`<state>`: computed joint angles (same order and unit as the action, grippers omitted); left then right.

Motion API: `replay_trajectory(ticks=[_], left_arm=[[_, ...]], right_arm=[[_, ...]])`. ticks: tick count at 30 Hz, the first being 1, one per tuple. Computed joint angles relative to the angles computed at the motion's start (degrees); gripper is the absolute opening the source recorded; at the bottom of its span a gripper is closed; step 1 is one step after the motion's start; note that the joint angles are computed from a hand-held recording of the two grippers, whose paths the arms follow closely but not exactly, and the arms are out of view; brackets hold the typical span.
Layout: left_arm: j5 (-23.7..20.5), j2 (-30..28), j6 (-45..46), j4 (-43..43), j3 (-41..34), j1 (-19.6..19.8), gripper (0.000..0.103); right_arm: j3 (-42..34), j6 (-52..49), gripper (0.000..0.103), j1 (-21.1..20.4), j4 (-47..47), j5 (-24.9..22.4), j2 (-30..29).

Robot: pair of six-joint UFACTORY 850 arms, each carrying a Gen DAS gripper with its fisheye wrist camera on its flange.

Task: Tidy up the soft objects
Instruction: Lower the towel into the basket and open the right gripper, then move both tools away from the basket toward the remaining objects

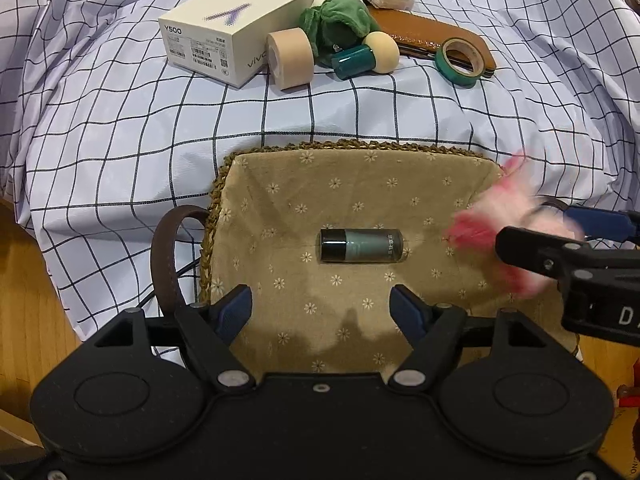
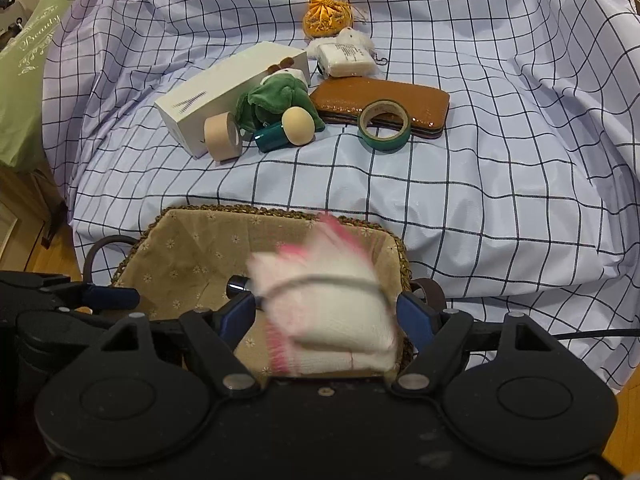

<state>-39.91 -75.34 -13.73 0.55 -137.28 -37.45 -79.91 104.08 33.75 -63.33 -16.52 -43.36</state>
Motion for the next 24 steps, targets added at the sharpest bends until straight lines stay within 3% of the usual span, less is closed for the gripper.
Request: replay_trajectory(ticks=[24], left_arm=[[6.61,3.79,-4.71,5.79,5.68,-0.4,0.074]], right_arm=[[1.03,17.05,0.081,0.15,-15.46,-5.88,0.81]])
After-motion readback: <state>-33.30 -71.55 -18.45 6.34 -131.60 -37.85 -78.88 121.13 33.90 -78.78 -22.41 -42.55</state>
